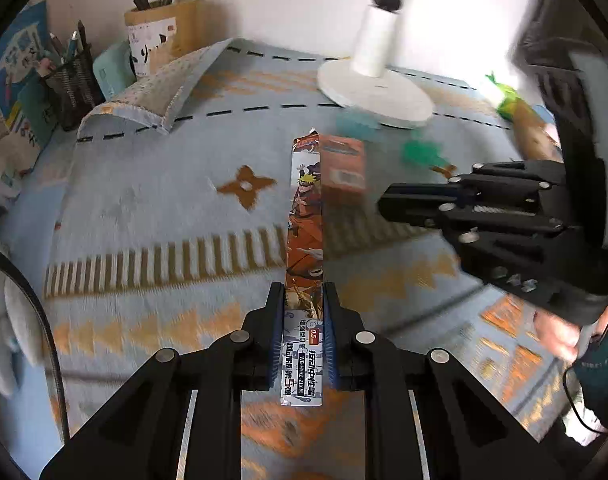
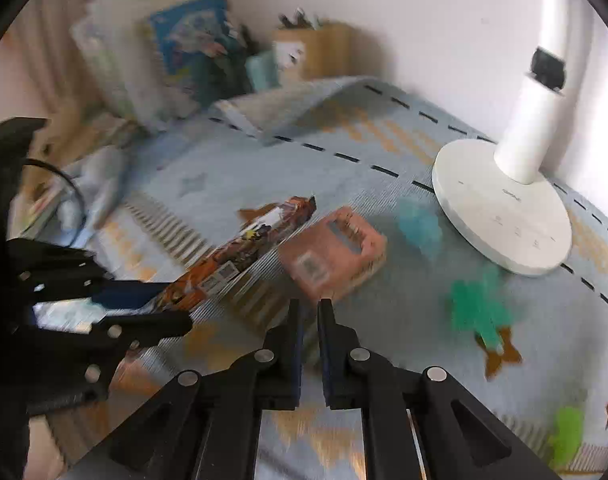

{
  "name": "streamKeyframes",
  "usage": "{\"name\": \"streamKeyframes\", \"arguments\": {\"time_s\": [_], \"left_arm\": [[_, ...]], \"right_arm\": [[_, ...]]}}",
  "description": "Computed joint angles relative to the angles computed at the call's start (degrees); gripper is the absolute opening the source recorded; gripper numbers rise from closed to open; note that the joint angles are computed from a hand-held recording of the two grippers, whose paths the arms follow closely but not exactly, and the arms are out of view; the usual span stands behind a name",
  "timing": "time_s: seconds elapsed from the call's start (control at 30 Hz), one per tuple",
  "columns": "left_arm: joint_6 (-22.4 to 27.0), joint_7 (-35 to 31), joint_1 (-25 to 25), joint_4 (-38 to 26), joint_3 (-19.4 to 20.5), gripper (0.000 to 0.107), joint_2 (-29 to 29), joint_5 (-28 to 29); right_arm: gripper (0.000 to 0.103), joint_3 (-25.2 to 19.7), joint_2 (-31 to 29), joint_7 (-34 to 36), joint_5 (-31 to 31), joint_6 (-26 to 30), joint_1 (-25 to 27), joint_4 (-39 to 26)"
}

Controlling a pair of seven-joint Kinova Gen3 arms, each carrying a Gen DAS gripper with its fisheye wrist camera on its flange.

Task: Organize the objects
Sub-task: 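Hold the orange Naruto card pack in the left gripper while the right gripper grasps the pink juice box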

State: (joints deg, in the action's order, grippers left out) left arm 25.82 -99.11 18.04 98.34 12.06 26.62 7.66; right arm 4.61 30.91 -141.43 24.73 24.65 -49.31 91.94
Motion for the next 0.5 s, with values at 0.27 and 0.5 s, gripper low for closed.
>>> {"name": "streamKeyframes", "arguments": {"time_s": [0.27, 0.5], "left_arm": [[-8.2, 5.6, 2.4, 11.6, -1.0, 0.015, -8.0, 1.8], [-9.9, 7.1, -1.7, 16.3, 0.3, 0.015, -11.2, 3.5]], "right_arm": [[0.040, 2.5, -5.0, -9.5, 4.0, 2.2, -5.7, 5.8], [0.072, -1.9, 2.1, -12.8, -0.9, 2.5, 0.8, -4.6]]}}
